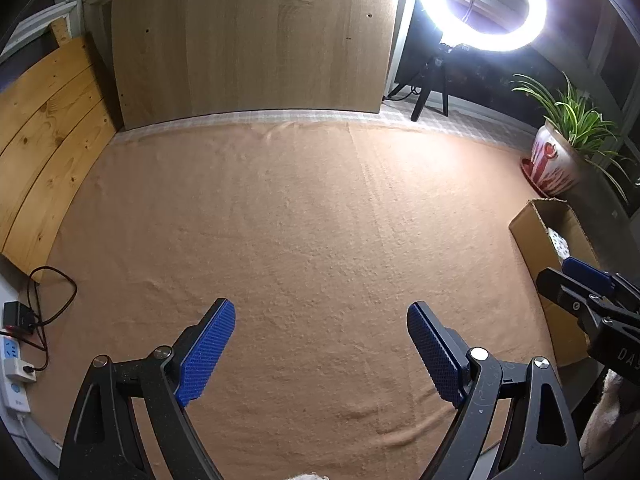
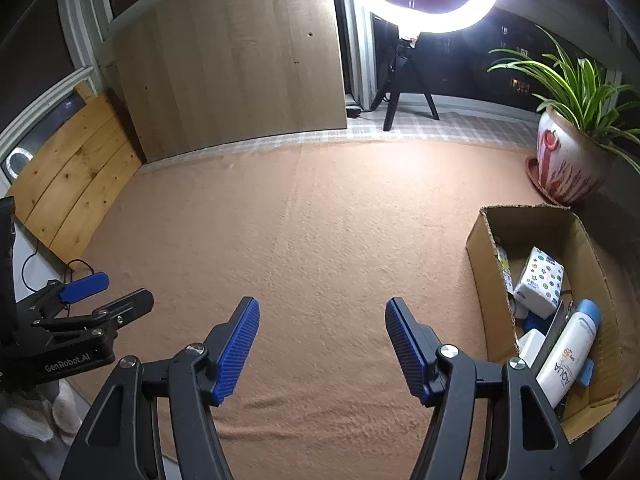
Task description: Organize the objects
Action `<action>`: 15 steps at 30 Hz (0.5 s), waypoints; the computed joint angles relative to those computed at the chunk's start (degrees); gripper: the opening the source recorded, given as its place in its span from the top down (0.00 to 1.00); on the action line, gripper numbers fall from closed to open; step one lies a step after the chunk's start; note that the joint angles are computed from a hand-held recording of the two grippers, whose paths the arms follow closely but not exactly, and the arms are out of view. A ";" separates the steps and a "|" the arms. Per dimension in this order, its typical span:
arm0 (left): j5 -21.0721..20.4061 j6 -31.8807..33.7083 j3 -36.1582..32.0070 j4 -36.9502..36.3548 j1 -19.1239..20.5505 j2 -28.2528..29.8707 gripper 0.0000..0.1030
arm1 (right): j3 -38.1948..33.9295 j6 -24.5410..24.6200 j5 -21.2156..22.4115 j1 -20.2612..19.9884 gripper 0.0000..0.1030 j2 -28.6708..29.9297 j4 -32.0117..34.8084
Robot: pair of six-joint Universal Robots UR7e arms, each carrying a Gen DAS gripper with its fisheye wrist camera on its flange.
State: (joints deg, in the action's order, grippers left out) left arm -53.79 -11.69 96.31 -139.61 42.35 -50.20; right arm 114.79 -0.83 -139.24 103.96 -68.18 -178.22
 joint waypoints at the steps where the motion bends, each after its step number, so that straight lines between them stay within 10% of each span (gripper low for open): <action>1: 0.01 -0.02 -0.05 0.03 -0.01 0.03 0.12 | -0.19 -0.10 -0.06 0.07 0.40 0.16 -0.07; 15: 1.16 0.11 -1.24 1.04 0.15 1.04 0.12 | -0.70 0.50 0.22 -0.43 0.40 0.54 0.23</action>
